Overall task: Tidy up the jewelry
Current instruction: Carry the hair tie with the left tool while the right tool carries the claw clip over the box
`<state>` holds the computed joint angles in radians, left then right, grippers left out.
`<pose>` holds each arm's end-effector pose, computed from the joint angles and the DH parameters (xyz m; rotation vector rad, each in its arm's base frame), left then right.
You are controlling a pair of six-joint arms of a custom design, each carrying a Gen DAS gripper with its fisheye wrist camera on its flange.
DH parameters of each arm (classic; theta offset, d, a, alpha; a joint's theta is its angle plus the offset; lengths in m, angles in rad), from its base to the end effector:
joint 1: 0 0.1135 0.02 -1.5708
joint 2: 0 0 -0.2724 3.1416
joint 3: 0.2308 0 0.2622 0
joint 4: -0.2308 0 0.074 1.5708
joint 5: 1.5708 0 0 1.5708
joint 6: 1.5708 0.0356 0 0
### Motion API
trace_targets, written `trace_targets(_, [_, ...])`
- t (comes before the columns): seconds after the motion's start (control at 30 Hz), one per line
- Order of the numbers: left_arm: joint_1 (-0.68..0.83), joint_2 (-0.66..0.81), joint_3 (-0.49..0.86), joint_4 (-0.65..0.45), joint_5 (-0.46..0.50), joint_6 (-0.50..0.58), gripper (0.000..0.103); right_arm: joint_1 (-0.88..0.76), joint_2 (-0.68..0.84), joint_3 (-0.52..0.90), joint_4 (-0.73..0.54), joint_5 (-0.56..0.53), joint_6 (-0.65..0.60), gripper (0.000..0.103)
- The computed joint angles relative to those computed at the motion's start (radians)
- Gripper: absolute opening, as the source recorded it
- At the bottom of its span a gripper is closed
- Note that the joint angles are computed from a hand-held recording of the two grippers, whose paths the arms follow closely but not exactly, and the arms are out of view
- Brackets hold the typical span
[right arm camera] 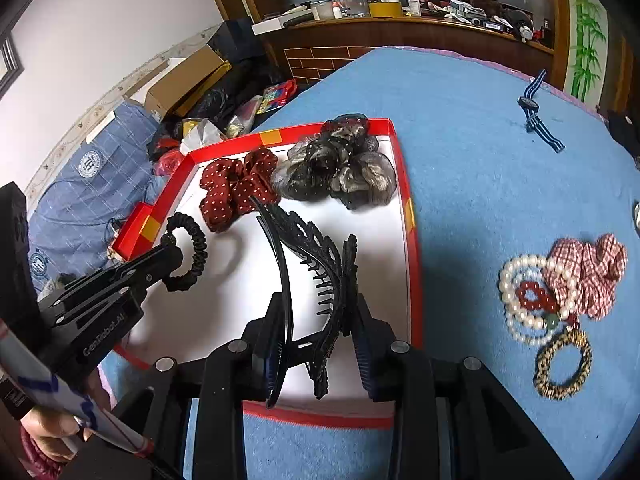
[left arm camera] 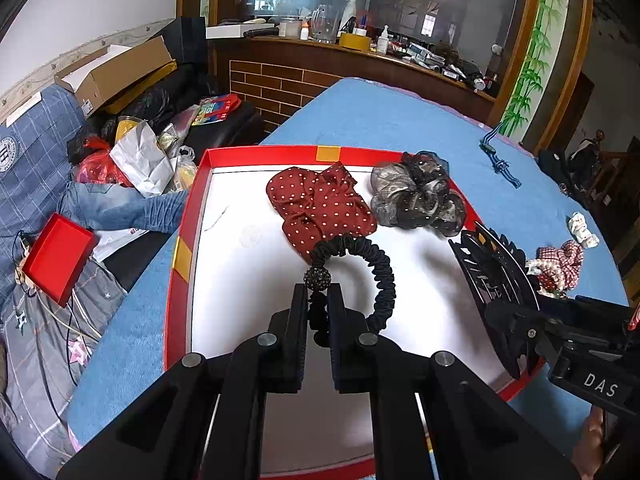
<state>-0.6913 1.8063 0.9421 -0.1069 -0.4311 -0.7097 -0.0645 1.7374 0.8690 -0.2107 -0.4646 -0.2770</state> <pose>0.2829 -0.2148 0.1354 -0.1857 2.4132 -0.0770 0.3262 -0.0051 0.1328 -0.4196 2.5116 0.4842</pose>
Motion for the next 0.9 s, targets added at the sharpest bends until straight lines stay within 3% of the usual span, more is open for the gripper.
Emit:
trace_targets(0.3, [0.052, 0.026, 0.010, -0.014, 0.068, 0.005, 0.009, 0.048, 0.065, 0.064, -0.020, 0.063, 0.024, 0.035])
trace_targets(0.9, [0.129, 0.067, 0.063, -0.067, 0.077, 0.029, 0.009, 0.100, 0.191, 0.208, -0.050, 0.114, 0.086, 0.035])
